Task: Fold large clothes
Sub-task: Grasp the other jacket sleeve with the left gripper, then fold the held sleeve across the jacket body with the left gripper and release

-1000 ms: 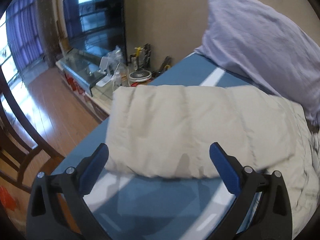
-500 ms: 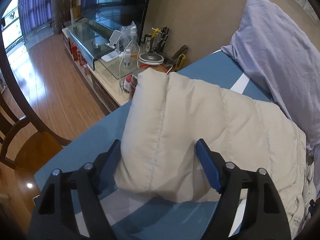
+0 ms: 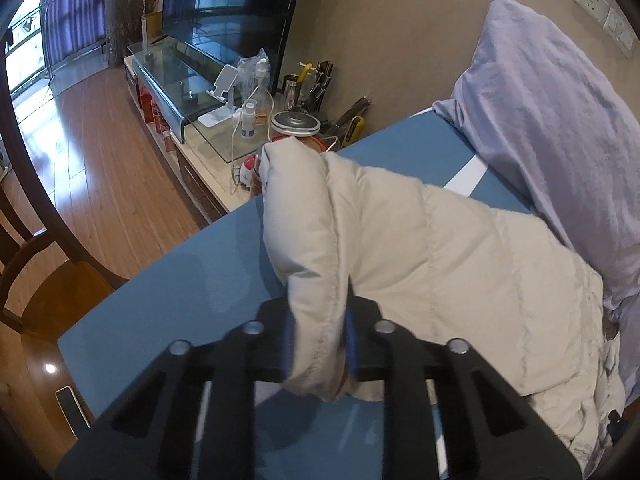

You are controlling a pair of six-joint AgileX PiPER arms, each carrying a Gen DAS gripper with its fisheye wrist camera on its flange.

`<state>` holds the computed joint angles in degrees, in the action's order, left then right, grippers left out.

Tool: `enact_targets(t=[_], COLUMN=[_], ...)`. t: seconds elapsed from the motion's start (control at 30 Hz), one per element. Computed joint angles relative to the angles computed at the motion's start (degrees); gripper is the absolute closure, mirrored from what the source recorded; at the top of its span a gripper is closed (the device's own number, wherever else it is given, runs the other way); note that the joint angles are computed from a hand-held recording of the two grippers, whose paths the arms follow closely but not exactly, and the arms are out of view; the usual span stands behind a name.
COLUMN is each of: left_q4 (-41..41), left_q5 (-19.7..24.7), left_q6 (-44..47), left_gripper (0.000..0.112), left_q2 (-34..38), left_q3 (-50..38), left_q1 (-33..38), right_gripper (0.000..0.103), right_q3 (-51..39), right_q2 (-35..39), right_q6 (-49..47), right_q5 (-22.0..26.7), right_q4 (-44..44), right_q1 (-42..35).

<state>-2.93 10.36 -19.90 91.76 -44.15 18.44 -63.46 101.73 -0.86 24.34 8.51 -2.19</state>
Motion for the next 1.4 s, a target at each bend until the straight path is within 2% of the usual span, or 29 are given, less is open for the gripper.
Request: enact_targets(t=[0.13,0.2,0.27,0.4,0.57,0.7,0.83,0.97,1.1,1.4], left_q4=[7.1,6.4,9.4,16.7,22.0,28.7,32.1,33.5,31.8,27.7], left_q5=[2.1,3.9,5.5,9.4,13.2,16.1,17.8,18.5,18.3,21.7], left_q6=[-8.3,-8.5,-12.2,-20.8,-28.0,-35.4,-38.4,-39.6,-37.8,-33.0], left_gripper=[0.097,0.097,0.097,0.097,0.097,0.097,0.097,0.097,0.098,0.098], left_q2=[-3.5,-6.3,-8.2,-11.9,-12.5,-9.4,-5.3,-1.5,3.2,16.8], left_q3=[-1.2,-2.3,-3.5,-7.2,-13.4,-19.8,-25.8,-30.8,-35.8,-47.8], left_q1=[-2.4,-4.3,-6.5,-14.0,-25.1,-35.2,-42.8,-48.7,-53.1,-59.7], right_gripper=[0.014,0.014,0.014,0.014,0.014,0.014,0.014,0.014,0.014,0.014], right_q3=[1.1,1.8,2.4,4.6,7.4,9.1,10.6,11.2,11.5,11.9], right_q2=[-1.3,-2.0,-2.7,-4.7,-7.3,-8.7,-9.6,-9.8,-9.6,-8.5], right_q6=[-3.1,-4.9,-7.5,-15.3,-21.5,-25.9,-28.6,-34.5,-39.6,-46.3], right_q5=[-0.8,-1.3,-1.5,-2.4,-4.1,-4.9,-5.8,-5.3,-4.6,-3.5], right_q4=[2.2,3.6,5.6,11.7,14.7,16.9,17.6,22.2,26.6,32.3], right_q1=[-0.8,-1.2,-1.9,-3.7,-6.0,-8.8,-11.3,-14.7,-17.7,-20.7])
